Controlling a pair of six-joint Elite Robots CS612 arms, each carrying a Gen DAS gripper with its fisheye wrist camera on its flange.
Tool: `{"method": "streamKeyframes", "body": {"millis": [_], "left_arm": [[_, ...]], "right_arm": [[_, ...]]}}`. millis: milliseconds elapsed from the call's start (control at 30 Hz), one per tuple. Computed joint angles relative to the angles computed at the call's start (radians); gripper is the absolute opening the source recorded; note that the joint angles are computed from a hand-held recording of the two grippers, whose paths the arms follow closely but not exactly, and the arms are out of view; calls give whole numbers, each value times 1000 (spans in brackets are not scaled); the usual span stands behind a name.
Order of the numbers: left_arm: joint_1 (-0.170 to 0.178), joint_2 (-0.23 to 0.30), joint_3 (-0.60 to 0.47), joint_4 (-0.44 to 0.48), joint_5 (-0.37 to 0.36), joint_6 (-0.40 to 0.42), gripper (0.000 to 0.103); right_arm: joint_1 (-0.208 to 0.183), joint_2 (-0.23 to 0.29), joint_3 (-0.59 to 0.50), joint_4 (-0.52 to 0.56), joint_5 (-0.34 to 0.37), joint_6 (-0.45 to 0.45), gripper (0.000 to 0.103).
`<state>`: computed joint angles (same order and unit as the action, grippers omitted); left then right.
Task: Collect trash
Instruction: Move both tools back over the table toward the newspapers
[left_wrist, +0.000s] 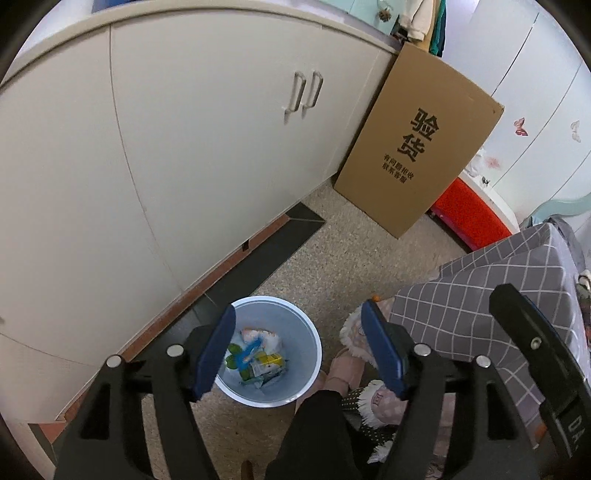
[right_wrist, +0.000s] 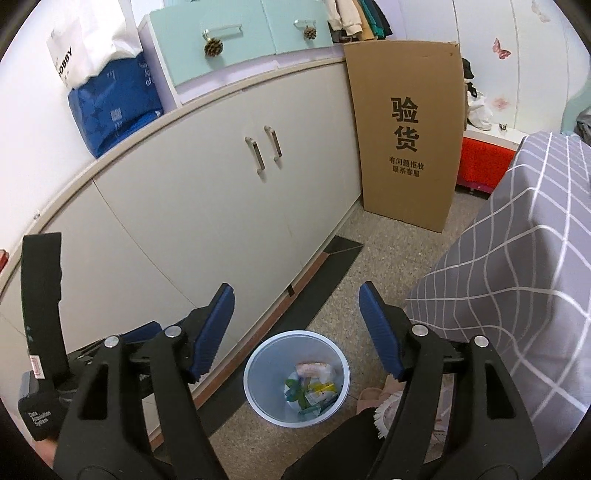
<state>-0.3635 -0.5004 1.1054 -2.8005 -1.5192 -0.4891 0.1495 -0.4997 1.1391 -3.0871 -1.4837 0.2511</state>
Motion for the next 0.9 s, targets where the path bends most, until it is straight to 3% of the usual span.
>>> {"method": "streamKeyframes", "body": {"millis": [133,467,633,733,900], "left_arm": [[-13,-39,55,-64,24,6,69],[-67,-128,153,-226,57,55,74],[-105,-146,158,-252,6,90,75],[-130,-151,153,-244,-60,124,75],[-182,-155,150,-214,-135,238,75]], "right_arm": [[-4,-25,30,-38,12,8,69],[-41,-145,206,-221,3,31,71],[-76,-208,304,-289,-30,59,72],[-104,-243,363,-314,-46,71,72],[-153,-298,472,-337,-103,79,73]]}}
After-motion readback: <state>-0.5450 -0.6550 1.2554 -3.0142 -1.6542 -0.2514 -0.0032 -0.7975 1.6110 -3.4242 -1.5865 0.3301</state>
